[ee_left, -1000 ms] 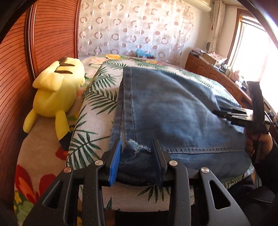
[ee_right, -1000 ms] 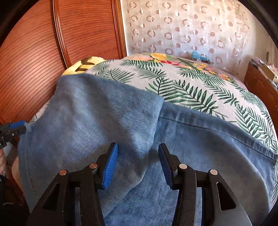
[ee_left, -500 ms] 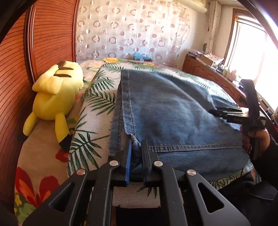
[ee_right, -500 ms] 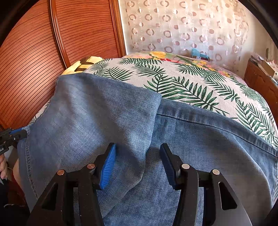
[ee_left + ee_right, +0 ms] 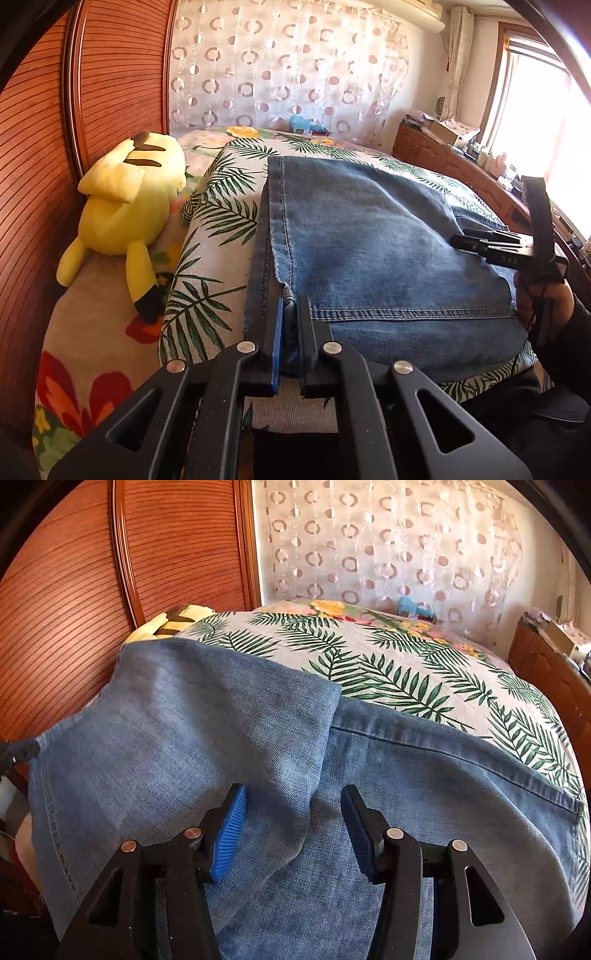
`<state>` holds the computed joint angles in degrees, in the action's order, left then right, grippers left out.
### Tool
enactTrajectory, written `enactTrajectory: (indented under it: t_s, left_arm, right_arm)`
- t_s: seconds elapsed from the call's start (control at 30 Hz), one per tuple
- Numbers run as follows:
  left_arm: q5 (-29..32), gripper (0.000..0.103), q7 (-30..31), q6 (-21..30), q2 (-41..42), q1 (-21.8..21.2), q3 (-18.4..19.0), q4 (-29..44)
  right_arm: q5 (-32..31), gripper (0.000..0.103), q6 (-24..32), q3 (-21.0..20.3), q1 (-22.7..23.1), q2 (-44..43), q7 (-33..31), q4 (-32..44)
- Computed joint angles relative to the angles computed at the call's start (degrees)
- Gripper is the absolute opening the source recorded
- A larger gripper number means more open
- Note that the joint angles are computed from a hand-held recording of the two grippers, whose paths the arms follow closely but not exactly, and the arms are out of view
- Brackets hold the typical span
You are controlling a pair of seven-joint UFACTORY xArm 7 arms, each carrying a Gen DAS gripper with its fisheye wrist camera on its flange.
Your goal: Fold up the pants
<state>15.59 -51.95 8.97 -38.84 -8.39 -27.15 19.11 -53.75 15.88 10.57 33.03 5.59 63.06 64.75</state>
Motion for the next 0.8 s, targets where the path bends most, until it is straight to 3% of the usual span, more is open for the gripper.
enactTrajectory:
  t_s: [0.27,0.57,0.67,0.8]
  left_arm:
    - [0.3,0.008,0.0,0.4,-0.2,-0.1,0.1,-0.5]
    - [0.2,0.008,0.1,0.3,0.0,-0.4,0.4,-0.7]
    - [0.2,0.008,0.1,0.2,0.0,-0.4,0.4,-0.7]
    - [0.1,0.008,0.0,0.1,0.1,-0.3,0.2,-0.7]
  right_arm:
    - [12.5,0.055,-4.7,0.4,-3.6,-2.4,-7.6,-2.8]
    - [33.7,0.054,2.1,2.5,-3.8,4.7,-27.7,7.3]
    - [38.4,0.054,3.1,2.0,-3.1,7.7,-31.4,11.4]
    - [40.2,0.011,3.8,0.6,-1.5,10.1,-34.7,15.6]
